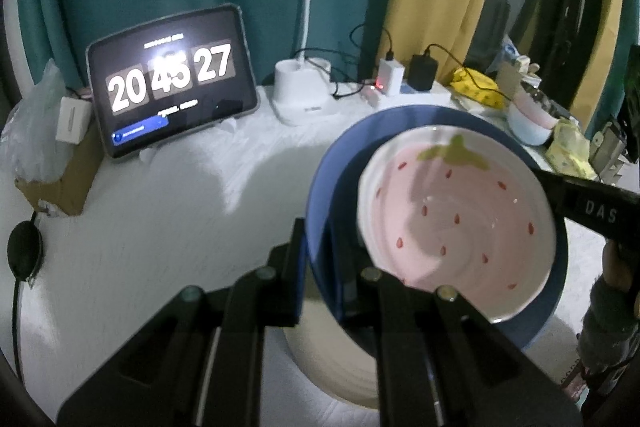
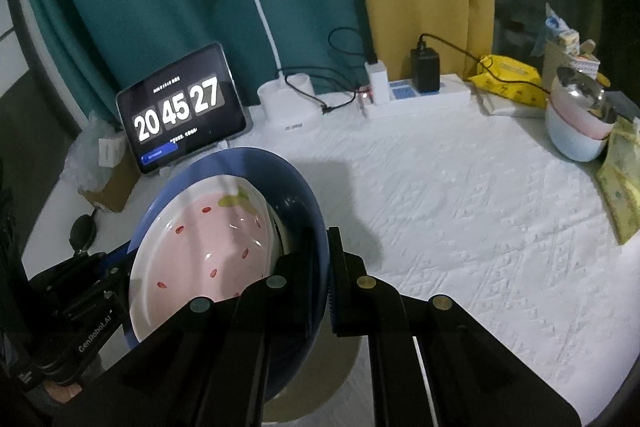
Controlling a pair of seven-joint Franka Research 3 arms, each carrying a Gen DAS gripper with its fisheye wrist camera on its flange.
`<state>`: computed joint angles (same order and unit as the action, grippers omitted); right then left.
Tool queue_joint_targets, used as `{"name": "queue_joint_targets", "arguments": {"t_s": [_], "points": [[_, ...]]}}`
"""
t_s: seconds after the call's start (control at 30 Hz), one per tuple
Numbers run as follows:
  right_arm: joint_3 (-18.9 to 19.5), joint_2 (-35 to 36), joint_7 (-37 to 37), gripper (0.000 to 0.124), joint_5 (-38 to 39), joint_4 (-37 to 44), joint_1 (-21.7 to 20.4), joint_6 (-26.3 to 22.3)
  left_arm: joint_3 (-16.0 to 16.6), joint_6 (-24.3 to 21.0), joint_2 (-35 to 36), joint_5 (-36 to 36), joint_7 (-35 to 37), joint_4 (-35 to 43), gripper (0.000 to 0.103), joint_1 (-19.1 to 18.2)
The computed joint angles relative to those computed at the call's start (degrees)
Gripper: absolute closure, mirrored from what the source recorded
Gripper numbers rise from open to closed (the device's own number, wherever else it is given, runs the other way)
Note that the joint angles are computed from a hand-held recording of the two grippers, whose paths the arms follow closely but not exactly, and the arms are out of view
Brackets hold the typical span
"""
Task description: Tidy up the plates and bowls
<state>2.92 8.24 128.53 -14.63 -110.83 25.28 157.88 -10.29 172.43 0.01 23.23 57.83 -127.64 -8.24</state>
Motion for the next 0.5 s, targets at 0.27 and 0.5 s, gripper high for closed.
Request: {"name": "queue_joint_targets", "arguments": {"t_s": [0.27, 0.5], "points": [[0.09, 2.00, -1.96, 0.116, 3.06, 0.66, 0.12, -0.08, 0.09, -1.58, 1.33, -1.84, 1.91, 0.90, 0.094, -0.03], [-0.19, 2.76, -3.68, 0.116, 5.16, 0.81, 0.12, -0.12, 0.20, -2.44, 2.22, -1.71, 2.29, 2.13, 0.094, -0.15]]}}
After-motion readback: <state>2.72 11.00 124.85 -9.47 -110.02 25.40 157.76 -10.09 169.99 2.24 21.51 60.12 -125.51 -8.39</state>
